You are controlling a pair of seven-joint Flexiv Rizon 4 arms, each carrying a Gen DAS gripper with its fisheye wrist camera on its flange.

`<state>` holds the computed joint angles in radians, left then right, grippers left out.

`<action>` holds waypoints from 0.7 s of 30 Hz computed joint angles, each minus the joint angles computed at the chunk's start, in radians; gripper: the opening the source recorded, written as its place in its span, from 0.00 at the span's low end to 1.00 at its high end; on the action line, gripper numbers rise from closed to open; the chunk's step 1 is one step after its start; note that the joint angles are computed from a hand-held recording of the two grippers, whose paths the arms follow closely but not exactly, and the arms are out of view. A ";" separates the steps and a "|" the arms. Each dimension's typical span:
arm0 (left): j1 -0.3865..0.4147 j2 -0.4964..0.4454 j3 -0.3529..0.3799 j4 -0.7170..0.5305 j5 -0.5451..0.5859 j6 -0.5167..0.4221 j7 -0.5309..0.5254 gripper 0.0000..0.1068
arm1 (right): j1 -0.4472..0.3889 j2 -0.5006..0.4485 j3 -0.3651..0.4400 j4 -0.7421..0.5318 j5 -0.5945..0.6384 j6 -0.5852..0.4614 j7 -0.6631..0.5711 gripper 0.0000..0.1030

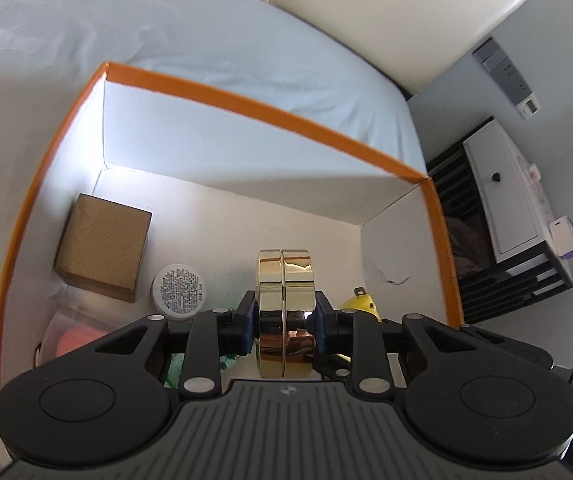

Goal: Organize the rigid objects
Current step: 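Lower the compact and tape measure into the box and open both tools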

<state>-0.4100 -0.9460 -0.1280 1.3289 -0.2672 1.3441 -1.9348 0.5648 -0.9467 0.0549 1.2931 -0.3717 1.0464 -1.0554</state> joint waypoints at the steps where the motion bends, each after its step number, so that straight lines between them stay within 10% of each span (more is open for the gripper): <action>1: 0.002 -0.009 -0.002 -0.012 0.002 -0.001 0.007 0.29 | 0.003 -0.013 -0.002 -0.017 -0.005 -0.024 -0.007 0.58; 21: 0.001 -0.088 -0.024 -0.098 -0.032 -0.031 0.092 0.29 | -0.004 -0.003 0.015 0.005 0.044 -0.016 -0.034 0.67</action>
